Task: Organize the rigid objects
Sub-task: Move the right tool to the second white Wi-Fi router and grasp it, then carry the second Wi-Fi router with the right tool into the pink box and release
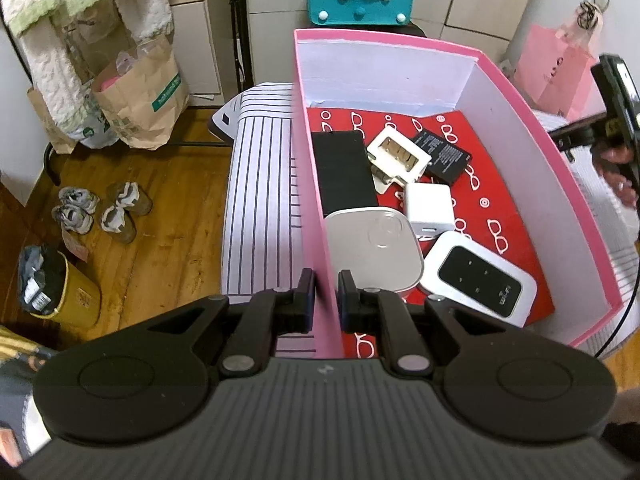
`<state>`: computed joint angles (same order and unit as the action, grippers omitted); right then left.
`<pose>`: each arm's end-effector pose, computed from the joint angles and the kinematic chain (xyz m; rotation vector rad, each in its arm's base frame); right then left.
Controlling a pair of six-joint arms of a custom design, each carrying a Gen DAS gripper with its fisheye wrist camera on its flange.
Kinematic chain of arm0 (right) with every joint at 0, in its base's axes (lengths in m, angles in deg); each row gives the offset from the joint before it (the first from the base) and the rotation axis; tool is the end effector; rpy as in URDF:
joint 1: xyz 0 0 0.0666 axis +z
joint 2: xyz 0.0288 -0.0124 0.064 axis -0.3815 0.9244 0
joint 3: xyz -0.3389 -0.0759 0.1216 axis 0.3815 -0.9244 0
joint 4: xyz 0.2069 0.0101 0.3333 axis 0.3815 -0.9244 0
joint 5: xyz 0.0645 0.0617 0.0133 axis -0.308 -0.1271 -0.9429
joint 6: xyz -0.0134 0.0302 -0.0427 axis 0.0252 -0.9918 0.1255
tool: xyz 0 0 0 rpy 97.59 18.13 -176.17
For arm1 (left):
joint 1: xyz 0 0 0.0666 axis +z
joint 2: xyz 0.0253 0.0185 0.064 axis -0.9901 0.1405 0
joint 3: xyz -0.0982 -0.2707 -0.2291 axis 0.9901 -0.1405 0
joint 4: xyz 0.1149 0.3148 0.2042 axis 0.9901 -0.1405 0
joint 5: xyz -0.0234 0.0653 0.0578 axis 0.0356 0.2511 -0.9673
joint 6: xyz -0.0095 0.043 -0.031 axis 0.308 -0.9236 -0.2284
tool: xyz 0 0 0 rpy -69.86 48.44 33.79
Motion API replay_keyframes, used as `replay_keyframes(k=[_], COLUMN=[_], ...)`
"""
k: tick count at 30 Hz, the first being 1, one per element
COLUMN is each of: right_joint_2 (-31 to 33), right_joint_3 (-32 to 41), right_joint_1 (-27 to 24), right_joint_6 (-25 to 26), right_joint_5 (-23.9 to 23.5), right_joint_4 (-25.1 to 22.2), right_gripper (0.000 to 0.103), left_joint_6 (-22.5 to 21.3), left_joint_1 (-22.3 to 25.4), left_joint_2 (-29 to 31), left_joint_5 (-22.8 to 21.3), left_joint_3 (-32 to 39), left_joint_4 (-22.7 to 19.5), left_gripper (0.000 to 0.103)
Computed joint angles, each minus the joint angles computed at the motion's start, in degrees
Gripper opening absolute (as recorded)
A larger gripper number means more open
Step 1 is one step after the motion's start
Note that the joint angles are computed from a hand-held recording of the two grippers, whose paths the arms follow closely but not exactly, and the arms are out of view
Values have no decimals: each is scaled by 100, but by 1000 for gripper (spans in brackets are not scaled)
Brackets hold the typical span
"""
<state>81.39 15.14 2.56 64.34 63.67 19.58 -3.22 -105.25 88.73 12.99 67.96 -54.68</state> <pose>0.4691 0.2210 0.3425 -0.8584 2.5940 0.1711 0.2036 -0.0797 0.3870 -0.2272 2.5792 -0.0443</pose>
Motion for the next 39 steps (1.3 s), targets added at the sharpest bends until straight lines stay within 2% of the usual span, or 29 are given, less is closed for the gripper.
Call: replay_keyframes(k=[8,18,20,27,31,39], right_joint_2=[-513,-1379,-1611,-2193,-2218,-1624], right_joint_3=[-415,-904,-1015,-1100,-1049,-676], right_joint_1=[-86,24,97,407,753,1381], right_joint_6=[113,92,155,355,611,1003], right_joint_5=[-585,-839,-831,-1273,-1412,-1888], right_joint_4=[434,781,879,935,880,367], right_gripper=[64,64,64,64,64,64], left_joint_6=[-403,-917,-965,-889,-781,-629], left_joint_1=[-5,-46,-8,37,-106,-77], left_joint_2=[43,34,16,-66,-113,-134], left_joint_5=[18,-8,39,92,-92,-55], left_joint_3=[37,49,43,-8,-54,-28], left_joint_4=[-65,-87,-77,-19,13,0], left_gripper=[11,11,12,12,12,12])
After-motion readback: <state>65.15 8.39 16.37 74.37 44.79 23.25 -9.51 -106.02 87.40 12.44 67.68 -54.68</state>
